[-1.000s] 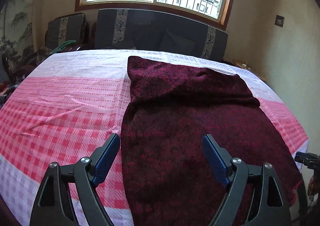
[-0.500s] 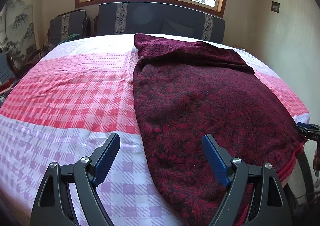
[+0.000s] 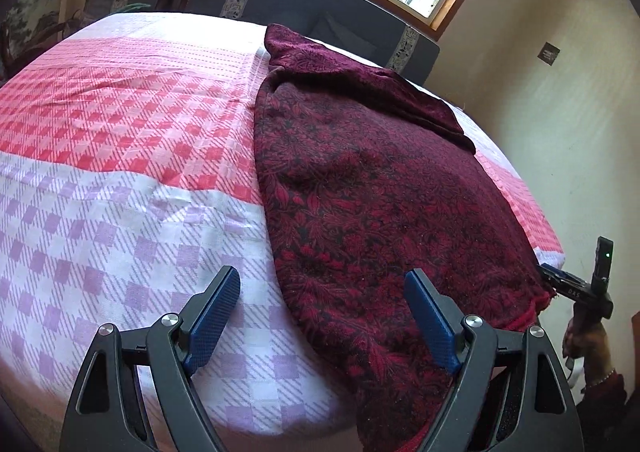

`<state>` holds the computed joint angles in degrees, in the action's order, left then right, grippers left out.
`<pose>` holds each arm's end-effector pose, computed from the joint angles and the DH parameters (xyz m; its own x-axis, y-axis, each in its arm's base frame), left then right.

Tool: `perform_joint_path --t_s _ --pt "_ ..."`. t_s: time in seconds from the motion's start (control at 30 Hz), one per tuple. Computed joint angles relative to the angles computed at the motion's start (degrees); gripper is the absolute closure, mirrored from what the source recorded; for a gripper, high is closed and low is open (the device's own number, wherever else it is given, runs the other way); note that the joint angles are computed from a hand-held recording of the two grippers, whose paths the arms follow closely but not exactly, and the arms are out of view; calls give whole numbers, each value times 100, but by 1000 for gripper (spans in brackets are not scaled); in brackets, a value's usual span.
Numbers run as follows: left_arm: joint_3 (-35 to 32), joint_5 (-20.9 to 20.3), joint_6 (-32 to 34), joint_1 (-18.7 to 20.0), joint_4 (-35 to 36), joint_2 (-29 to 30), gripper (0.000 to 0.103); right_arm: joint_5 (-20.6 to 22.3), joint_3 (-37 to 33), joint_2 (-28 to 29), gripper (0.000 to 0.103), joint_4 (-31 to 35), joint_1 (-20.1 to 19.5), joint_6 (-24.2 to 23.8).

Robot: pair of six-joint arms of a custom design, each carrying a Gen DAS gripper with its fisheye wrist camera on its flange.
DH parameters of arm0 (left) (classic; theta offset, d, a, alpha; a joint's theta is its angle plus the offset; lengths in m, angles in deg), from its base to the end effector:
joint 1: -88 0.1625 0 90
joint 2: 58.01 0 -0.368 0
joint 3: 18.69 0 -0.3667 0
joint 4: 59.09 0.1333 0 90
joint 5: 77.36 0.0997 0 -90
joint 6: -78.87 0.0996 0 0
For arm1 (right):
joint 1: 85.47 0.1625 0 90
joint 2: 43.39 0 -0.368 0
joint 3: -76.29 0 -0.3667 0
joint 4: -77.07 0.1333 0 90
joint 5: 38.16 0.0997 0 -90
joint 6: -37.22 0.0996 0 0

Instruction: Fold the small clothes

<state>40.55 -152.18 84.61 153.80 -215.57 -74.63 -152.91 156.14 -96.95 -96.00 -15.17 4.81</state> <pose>-0.1631 -0.7517 -0.0281 -0.8816 0.3809 -0.2787 0.4654 0.8001 -0.3785 -0.1422 -0.6689 0.3300 -0.7211 0.2604 0.6420 -0.2391 0.7763 -0.5833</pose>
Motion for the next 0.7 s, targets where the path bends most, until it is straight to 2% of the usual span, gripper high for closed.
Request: perform_joint_path --t_s 0.07,0.2,0.3,0.37,0.4,0.43,0.47,0.5,0.53,0.63,0.7 --pt "-14 -258 26 10 241 -28 19 35 43 -21 38 -20 -5 -2" --pt "-4 -446 203 -25 449 -32 19 170 140 -81 36 -41 -37 3" --pt "-156 -957 103 63 688 12 19 319 225 -146 36 2 -59 -39" --pt "-293 -1252 -37 136 816 57 19 586 298 -235 37 136 -105 -55" --pt "-336 -1371 -138 176 835 67 20 700 319 -270 40 203 -123 -56" --pt "-386 -1522 -269 230 874 76 25 793 347 -306 43 262 -137 -61" --pt "-477 -1690 -409 292 990 100 35 952 364 -364 56 405 -167 -20" --pt "-554 -1804 -522 346 1075 126 38 1147 343 -431 76 654 -216 119" --pt "-556 -1838 -570 374 1059 118 43 1353 297 -487 81 917 -277 287" --pt "-579 -1926 -515 403 1233 86 44 1911 172 -612 86 1498 -462 566" --pt "-572 -1978 -466 412 1355 58 44 2469 22 -689 86 2110 -628 718"
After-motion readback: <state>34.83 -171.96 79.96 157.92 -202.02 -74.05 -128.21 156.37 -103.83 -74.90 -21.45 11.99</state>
